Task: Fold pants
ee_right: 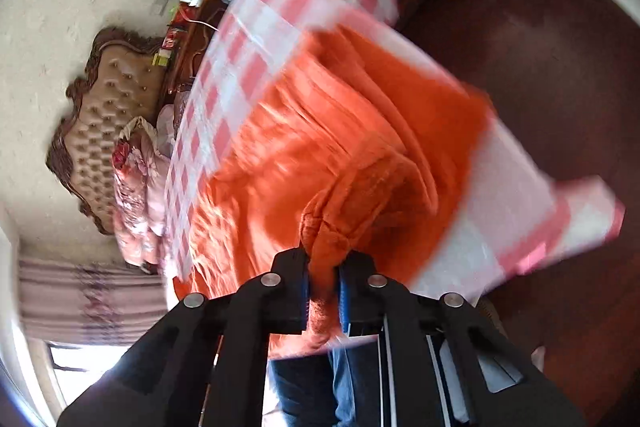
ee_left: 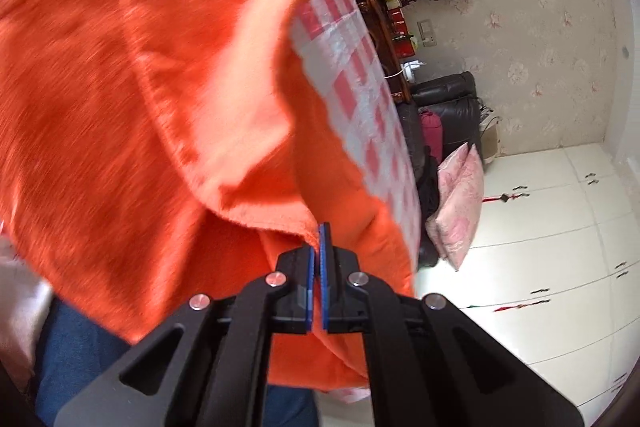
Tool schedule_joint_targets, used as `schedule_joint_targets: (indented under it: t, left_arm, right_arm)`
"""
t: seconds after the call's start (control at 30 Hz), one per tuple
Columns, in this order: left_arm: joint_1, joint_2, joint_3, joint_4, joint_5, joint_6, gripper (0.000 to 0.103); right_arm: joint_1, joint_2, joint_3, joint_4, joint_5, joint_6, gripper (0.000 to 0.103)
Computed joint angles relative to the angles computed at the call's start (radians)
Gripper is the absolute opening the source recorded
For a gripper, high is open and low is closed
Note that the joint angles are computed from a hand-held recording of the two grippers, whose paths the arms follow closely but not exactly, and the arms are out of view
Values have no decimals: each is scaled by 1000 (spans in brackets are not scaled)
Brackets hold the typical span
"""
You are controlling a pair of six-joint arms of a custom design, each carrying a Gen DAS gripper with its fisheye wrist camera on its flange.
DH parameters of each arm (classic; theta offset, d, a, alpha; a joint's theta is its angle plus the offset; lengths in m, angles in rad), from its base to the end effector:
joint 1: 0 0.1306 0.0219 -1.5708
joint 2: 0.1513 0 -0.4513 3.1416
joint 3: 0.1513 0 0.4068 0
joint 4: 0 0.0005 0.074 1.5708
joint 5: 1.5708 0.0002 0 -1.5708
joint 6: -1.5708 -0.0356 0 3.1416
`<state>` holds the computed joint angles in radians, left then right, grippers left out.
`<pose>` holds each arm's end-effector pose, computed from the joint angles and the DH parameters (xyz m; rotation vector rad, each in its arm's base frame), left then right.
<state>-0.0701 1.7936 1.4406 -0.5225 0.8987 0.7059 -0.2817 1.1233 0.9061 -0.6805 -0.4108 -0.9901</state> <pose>0.6265 -0.0724 0.3361 -0.3607 2.4723 -1.4361 0.3436 -0.0852 0.3911 1.3562 2.1481 0.8025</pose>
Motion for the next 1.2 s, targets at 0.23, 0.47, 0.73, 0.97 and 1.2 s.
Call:
schedule_joint_targets:
  t: [0.23,0.47,0.73,0.97,1.2]
  left_arm:
    - [-26,73,321,13,1,119,1]
    - [-43,-109,14,6,-24,-101,1]
    - [-50,-122,-225,28,-58,-142,1]
    - [-69,-137,-253,46,-41,-183,3]
    - [-20,-114,-293,263,56,33,36]
  right_arm:
    - [-43,98,256,141,16,199,11]
    - [-87,56,66,98,46,193,11]
    - [-145,-27,-175,134,44,132,10]
    - [-48,-61,-152,8,338,178,9]
    - [83,4,-90,-90,598,227,10]
